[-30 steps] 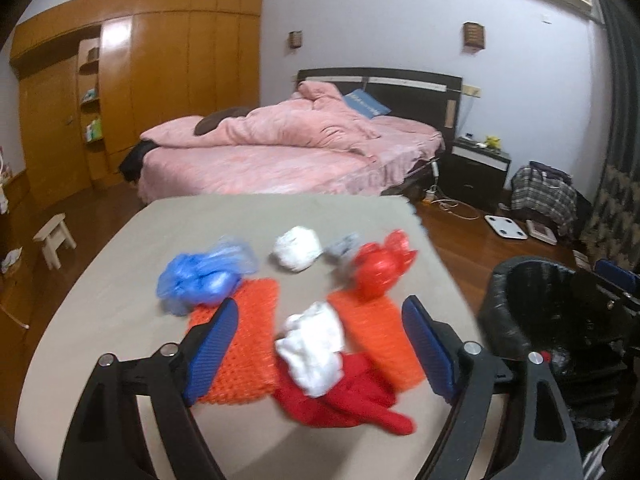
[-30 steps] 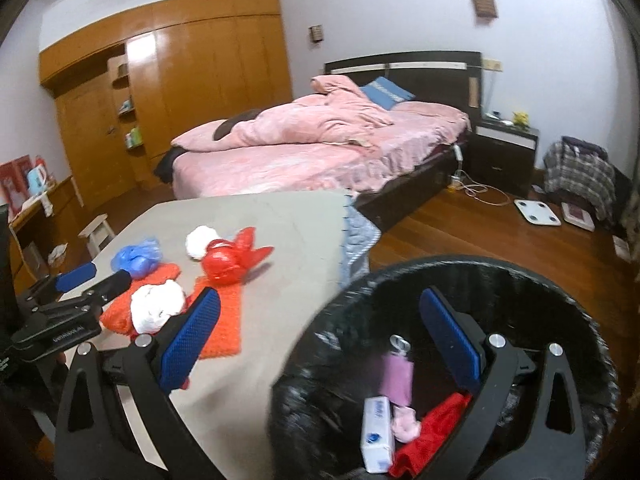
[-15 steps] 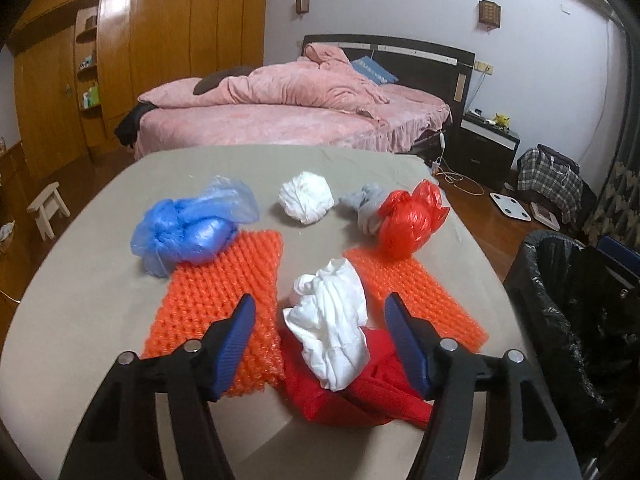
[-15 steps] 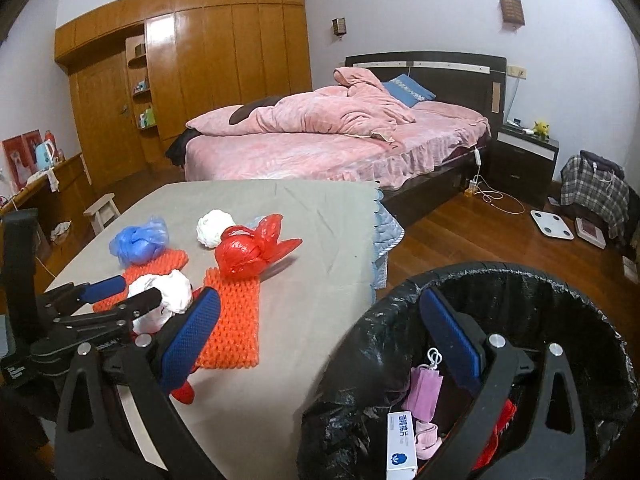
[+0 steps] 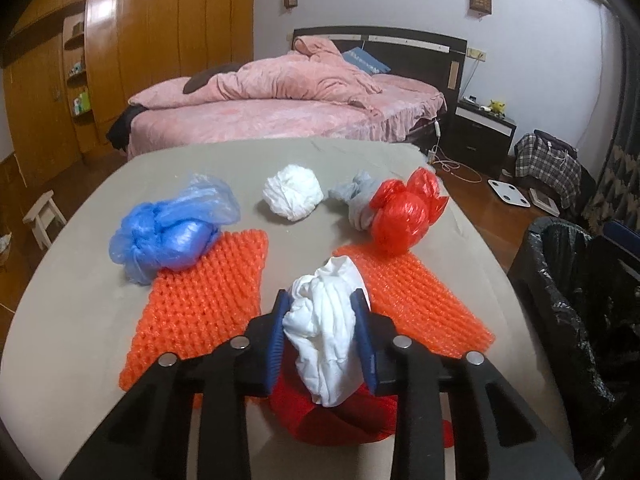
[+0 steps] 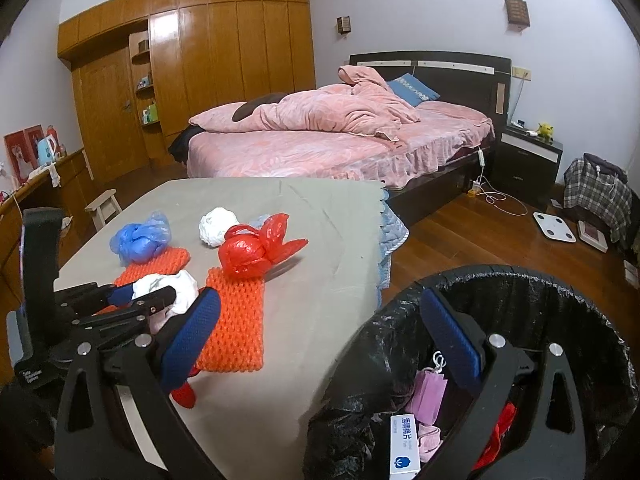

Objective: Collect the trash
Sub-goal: 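Grasp the white tissue with the left tool while the right tool grasps the red plastic bag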

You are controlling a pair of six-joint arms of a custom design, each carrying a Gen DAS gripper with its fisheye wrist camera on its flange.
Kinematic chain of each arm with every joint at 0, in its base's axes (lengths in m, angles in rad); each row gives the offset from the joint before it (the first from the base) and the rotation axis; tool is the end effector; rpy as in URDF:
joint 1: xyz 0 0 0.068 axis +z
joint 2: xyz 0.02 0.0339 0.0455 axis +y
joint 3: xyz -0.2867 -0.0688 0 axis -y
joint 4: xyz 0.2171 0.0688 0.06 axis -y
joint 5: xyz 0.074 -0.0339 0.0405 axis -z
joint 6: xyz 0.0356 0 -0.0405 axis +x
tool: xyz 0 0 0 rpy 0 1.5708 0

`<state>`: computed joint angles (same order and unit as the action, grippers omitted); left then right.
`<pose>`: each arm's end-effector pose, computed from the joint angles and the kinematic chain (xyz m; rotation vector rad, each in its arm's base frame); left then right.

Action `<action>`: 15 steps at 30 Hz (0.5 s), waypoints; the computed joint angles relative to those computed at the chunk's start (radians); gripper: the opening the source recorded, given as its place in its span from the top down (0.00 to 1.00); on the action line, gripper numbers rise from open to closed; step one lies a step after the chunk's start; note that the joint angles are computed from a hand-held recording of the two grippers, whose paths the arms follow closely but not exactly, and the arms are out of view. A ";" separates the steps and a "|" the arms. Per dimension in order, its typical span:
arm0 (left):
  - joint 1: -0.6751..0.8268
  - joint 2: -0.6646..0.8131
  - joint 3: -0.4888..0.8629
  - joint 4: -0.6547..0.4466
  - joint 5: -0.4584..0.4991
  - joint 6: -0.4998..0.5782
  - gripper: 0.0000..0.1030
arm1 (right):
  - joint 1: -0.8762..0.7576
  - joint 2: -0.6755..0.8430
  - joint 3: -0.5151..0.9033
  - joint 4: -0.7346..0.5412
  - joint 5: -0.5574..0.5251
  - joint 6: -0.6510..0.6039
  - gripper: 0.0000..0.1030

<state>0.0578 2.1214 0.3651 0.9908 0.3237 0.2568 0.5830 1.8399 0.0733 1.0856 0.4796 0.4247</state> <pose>0.2668 0.0041 0.0587 0.3862 2.2643 -0.2166 0.1717 0.0936 0.0988 0.0798 2.1622 0.0345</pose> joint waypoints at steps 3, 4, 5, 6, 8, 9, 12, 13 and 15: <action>0.010 -0.034 -0.027 0.019 0.018 -0.007 0.70 | 0.002 -0.009 0.009 -0.011 0.003 -0.006 0.06; 0.016 -0.046 -0.029 0.014 0.024 -0.012 0.70 | 0.001 -0.013 0.010 -0.014 0.002 -0.007 0.06; 0.023 -0.058 -0.028 0.006 0.032 -0.016 0.70 | -0.001 -0.015 0.014 -0.017 -0.001 -0.009 0.06; 0.035 -0.076 -0.029 -0.001 0.041 -0.022 0.70 | -0.002 -0.018 0.018 -0.021 -0.001 -0.010 0.06; 0.050 -0.095 -0.023 -0.010 0.048 -0.028 0.70 | -0.002 -0.017 0.031 -0.030 -0.005 -0.009 0.06; 0.059 -0.102 -0.017 -0.017 0.052 -0.028 0.70 | -0.003 -0.018 0.036 -0.034 -0.008 -0.009 0.06; 0.076 -0.112 -0.006 -0.025 0.058 -0.029 0.70 | 0.000 -0.017 0.057 -0.047 -0.014 -0.010 0.06; 0.081 -0.114 0.000 -0.031 0.058 -0.029 0.70 | 0.001 -0.013 0.072 -0.054 -0.018 -0.011 0.06; 0.089 -0.117 0.012 -0.040 0.059 -0.030 0.70 | -0.002 -0.001 0.095 -0.061 -0.028 -0.013 0.06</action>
